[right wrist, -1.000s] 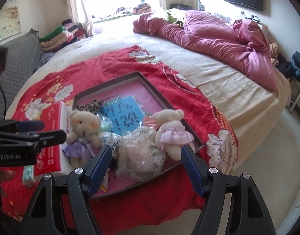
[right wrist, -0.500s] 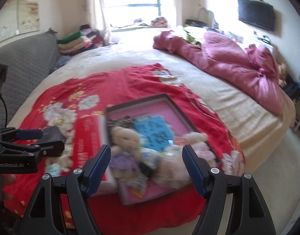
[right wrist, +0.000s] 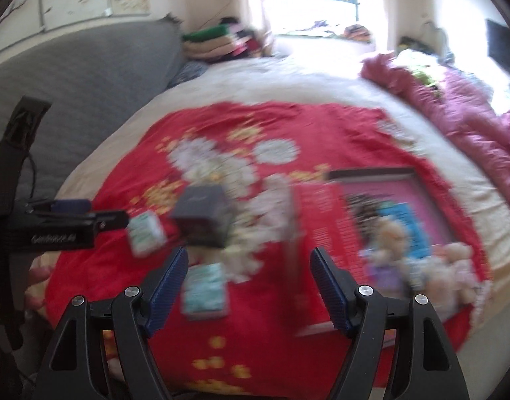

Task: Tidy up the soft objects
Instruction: 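Move both open tools back toward the green tissue packs, then grasp a small green tissue pack with the left tool while the right tool grasps a larger one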

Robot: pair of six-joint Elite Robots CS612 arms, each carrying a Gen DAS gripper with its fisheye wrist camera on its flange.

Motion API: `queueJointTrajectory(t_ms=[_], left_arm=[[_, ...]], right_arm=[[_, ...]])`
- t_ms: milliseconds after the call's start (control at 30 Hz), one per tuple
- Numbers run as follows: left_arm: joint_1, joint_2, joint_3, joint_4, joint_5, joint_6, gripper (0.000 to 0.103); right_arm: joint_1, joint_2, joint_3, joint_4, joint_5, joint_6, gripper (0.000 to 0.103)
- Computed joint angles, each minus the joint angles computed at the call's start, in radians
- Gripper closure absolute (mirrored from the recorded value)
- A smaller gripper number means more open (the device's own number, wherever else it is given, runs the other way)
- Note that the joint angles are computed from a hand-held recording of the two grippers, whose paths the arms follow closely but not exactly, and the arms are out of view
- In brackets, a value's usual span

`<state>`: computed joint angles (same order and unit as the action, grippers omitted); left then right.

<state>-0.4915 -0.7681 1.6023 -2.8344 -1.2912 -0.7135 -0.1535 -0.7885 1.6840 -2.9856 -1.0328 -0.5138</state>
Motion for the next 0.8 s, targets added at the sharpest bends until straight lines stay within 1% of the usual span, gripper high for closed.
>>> queueJointTrajectory(t_ms=[100,133,167,200,233,267,300,467,567,633,667,700,733,800], left_arm=[[0.018,-0.001,0.027,-0.002,-0.012,-0.037,0.020],[0.026,0.003,0.032,-0.001,-0.021,-0.049,0.020],[0.031,0.006,0.034,0.001,-0.030,-0.055,0.020],[0.037,0.012,0.036,0.001,-0.039,-0.067,0.020],[0.043,0.018,0.036,-0.004,-0.054,-0.079,0.020],[0.056,0.028,0.035,-0.019,-0.091,-0.097,0.020],[0.061,0.035,0.033,-0.026,-0.103,-0.109,0.020],[0.097,0.092,-0.002,-0.070,-0.195,-0.173,0.020],[0.109,0.122,-0.034,-0.075,-0.230,-0.189,0.020],[0.115,0.141,-0.052,-0.079,-0.243,-0.200,0.020],[0.119,0.150,-0.062,-0.083,-0.255,-0.204,0.020],[0.122,0.157,-0.071,-0.074,-0.265,-0.211,0.020],[0.122,0.163,-0.080,-0.069,-0.263,-0.217,0.020],[0.123,0.172,-0.098,-0.052,-0.263,-0.214,0.017]], right_arm=[[0.022,0.011,-0.001,0.050,-0.019,-0.038,0.027],[0.036,0.018,-0.002,0.052,-0.043,-0.048,0.026],[0.041,0.023,-0.004,0.058,-0.054,-0.059,0.026],[0.053,0.030,-0.006,0.064,-0.072,-0.086,0.026],[0.060,0.037,-0.010,0.062,-0.089,-0.098,0.026],[0.068,0.043,-0.013,0.065,-0.111,-0.111,0.026],[0.073,0.052,-0.021,0.071,-0.125,-0.125,0.026],[0.088,0.082,-0.047,0.103,-0.155,-0.134,0.026],[0.095,0.100,-0.068,0.119,-0.182,-0.136,0.026],[0.100,0.116,-0.088,0.135,-0.200,-0.129,0.026],[0.103,0.122,-0.094,0.134,-0.218,-0.128,0.026],[0.109,0.132,-0.105,0.136,-0.251,-0.130,0.026],[0.113,0.136,-0.109,0.140,-0.272,-0.131,0.026],[0.115,0.146,-0.122,0.153,-0.289,-0.126,0.027]])
